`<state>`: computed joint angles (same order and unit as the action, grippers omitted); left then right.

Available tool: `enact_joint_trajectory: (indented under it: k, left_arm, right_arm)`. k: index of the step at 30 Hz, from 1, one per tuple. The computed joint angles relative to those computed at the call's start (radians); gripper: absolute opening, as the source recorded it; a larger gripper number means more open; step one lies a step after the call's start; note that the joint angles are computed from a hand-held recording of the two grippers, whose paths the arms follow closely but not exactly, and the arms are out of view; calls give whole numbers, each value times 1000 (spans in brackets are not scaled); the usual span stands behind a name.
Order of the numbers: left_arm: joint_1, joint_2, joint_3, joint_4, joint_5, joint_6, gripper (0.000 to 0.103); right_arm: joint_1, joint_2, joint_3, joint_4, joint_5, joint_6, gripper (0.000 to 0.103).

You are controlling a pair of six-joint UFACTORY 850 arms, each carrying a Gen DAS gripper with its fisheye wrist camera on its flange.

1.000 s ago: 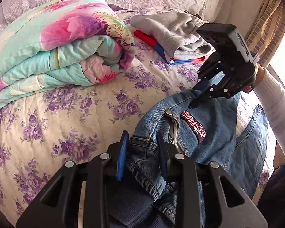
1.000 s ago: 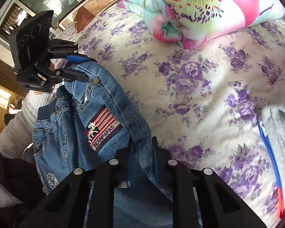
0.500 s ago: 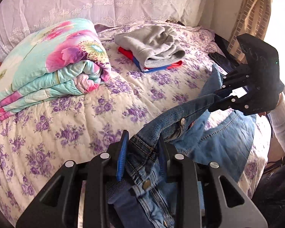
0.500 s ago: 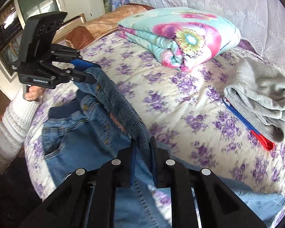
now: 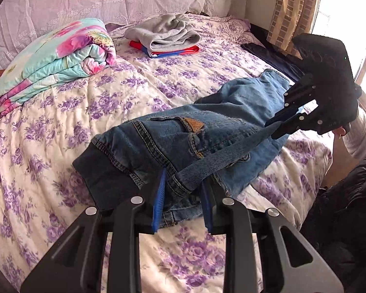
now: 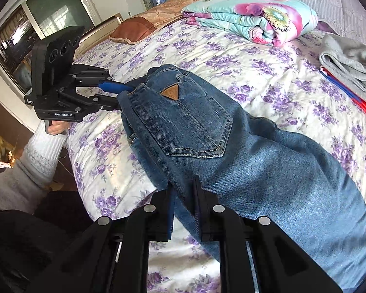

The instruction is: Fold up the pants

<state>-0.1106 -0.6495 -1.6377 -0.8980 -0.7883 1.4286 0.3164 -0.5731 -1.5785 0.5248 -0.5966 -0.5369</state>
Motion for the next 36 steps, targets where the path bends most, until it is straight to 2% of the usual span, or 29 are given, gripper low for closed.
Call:
enact_joint_trajectory:
  k: [3,8,9,10,12,15,17,19,20,21,23,25,26,27,28,29,30,31,33,36]
  left_arm:
    - [1,3,20,13,10,-2,25]
    - [-14,35,78,67,56,-14,28]
    - [-13,56,109,58,71,11,35]
    - [-7,80,141,28,79,48,50]
    - [18,118,185,-38,36,110,69]
    - [37,174,237,-163,41,170,70]
    - [30,181,227,-233,32,131,71]
    - [-3,170,196,-268,80,6,77]
    - [-27,155,173,-253,116,-99,77]
    - [-51,136,149,-220,151,-204,77]
    - [-94,103,125,-132,219,-413,73]
    - [-130,86,127,-25,257,-579,47]
    - [-148,89,146,43,310,-669,47]
    - [-164,95,167,114,366,-756,40]
    - [-174,102,187,177,412,-824,29]
    - [-178,108,204,212,443,-867,25]
    - [-174,111,214,210,453,-869,17]
    - [-165,109,214,196,446,-861,11]
    - [-146,93,202,142,416,-826,9]
    - [-139,82,198,84,413,-767,8]
  right_arm:
    - [12,1,25,-7,17,-18,14]
    - [28,-78,3,-72,31,84,14]
    - [28,-83,4,-65,42,90,14]
    - [27,-84,7,-48,50,86,14]
    - [24,-79,16,-17,60,67,14]
    - [23,-68,40,20,84,23,15]
    - [24,-62,50,26,96,15,15]
    - [22,-58,53,35,96,17,16]
    - [20,-53,56,46,89,16,23]
    - [18,-43,63,45,83,29,38]
    - [16,-10,89,34,58,55,65]
    - [20,48,148,33,89,42,66]
    - [21,77,175,30,117,41,66]
    - [18,104,202,51,149,30,66]
    - [14,127,226,96,187,7,63]
    - [11,139,237,135,214,-14,41]
    - [10,136,231,147,221,-22,11]
    - [10,120,213,166,216,-32,5]
    - [7,69,167,242,190,-79,6]
    - [22,-48,64,162,104,38,6]
